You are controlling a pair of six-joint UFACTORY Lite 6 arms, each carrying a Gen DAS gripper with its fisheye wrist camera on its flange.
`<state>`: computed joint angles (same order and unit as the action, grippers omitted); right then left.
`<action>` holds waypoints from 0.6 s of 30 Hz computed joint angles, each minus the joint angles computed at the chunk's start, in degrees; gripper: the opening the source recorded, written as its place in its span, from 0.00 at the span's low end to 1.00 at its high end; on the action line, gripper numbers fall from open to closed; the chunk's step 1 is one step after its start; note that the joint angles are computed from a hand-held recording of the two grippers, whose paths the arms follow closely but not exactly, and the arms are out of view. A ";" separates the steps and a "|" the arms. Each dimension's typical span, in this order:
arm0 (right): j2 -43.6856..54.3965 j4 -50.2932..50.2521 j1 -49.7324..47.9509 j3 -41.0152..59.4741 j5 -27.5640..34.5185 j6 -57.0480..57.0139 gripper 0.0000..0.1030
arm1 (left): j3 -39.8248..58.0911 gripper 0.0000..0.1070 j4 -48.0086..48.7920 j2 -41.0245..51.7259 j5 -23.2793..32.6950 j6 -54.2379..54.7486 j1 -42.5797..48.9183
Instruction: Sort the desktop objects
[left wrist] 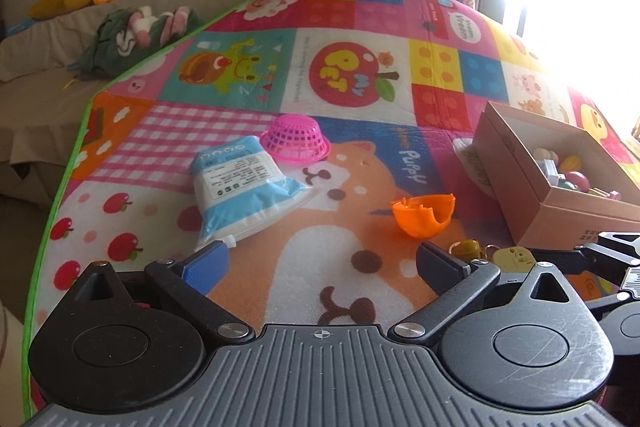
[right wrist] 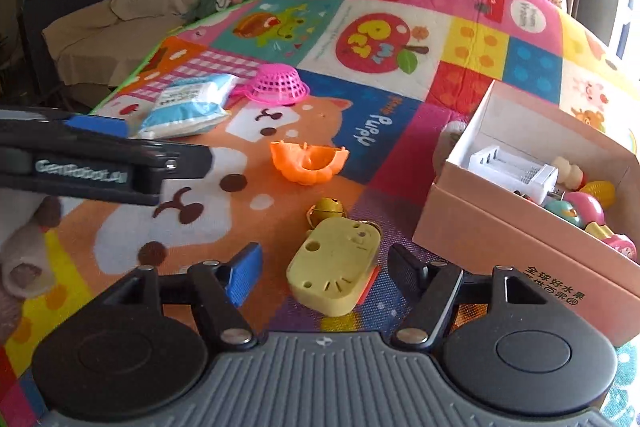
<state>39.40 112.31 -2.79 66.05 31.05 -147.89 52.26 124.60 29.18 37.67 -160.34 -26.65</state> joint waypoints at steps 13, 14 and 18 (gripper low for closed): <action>-11.64 -17.48 -19.36 -7.52 13.93 5.83 0.45 | 0.27 0.96 6.09 1.86 -1.43 -5.25 -1.21; -11.44 -15.73 -21.07 -7.51 13.71 4.05 0.40 | 0.56 0.96 6.09 2.10 -1.69 -5.22 -1.33; -5.70 -12.90 -24.24 -3.64 9.72 3.72 0.36 | 2.96 0.96 4.88 3.83 -2.80 -3.31 -2.33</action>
